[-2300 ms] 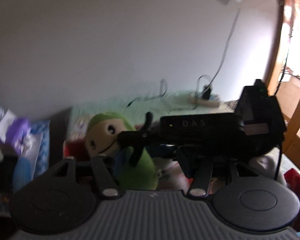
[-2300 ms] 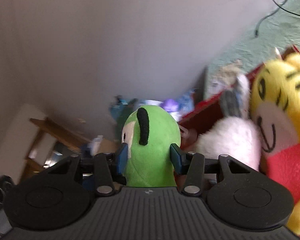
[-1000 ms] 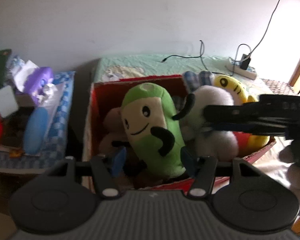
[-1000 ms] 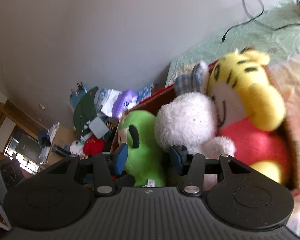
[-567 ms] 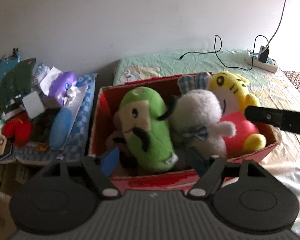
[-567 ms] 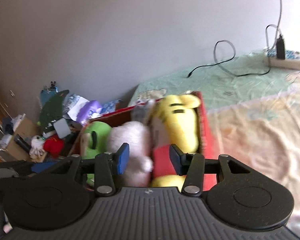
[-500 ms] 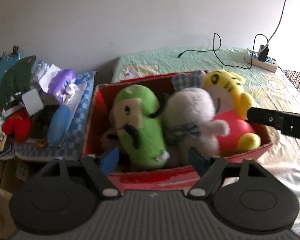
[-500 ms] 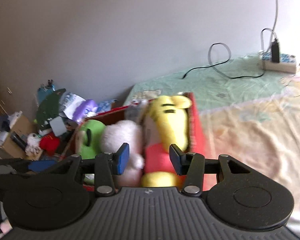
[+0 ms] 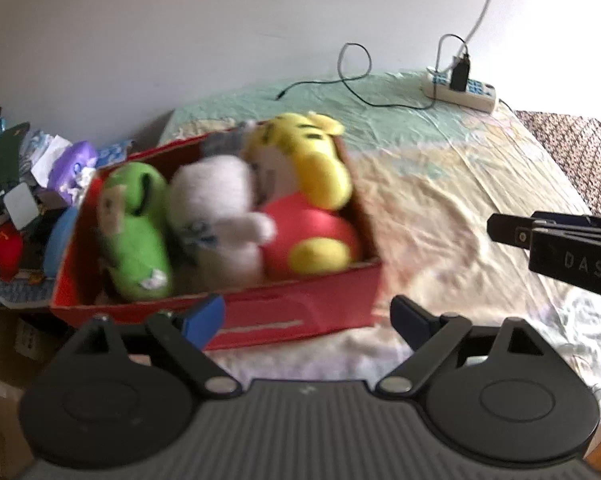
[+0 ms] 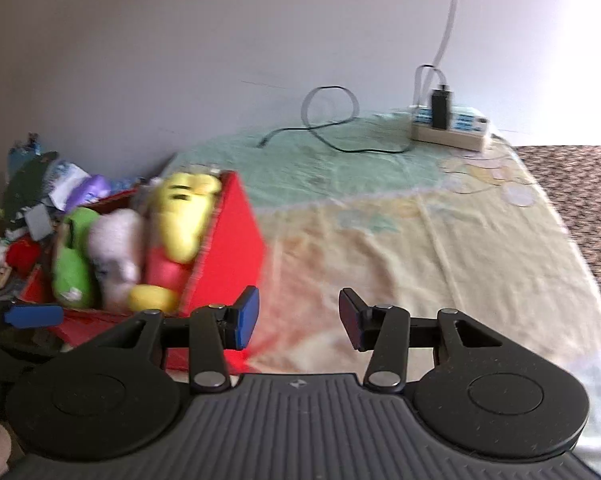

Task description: Organize objects

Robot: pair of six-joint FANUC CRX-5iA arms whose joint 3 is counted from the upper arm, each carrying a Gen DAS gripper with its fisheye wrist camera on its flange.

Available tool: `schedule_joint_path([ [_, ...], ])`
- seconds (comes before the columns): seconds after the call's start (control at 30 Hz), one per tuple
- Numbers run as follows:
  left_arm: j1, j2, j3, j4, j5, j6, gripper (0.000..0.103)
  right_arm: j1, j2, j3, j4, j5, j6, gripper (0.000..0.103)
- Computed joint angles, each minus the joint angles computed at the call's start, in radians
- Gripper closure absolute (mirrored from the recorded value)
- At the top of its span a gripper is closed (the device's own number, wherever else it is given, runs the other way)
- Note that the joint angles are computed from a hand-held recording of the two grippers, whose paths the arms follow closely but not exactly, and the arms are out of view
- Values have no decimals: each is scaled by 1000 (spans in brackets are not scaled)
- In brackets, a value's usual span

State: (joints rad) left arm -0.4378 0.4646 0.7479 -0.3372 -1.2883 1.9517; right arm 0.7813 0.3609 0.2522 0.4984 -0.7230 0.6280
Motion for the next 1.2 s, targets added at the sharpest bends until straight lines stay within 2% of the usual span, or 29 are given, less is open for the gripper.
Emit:
schedule_joint_path([
  [0.2,-48,64,83,-9,-36,53,11,-18,-30,-46,32,-59,5,55],
  [0.33,-79,127,174,-40,-112,89,11,-30,-42,-65,27,-82,17,55],
  [0.53,-90,172,235,-39,-180,110,11,-43,-42,-59,-23,-78,77,54],
  [0.8,-77,158,202,-49,-205,128,11,-27,8,6,-41,-122,101,54],
  [1.2,25,25,-23,47,-95,32,6,47,107,134,2,-233,-15,50],
])
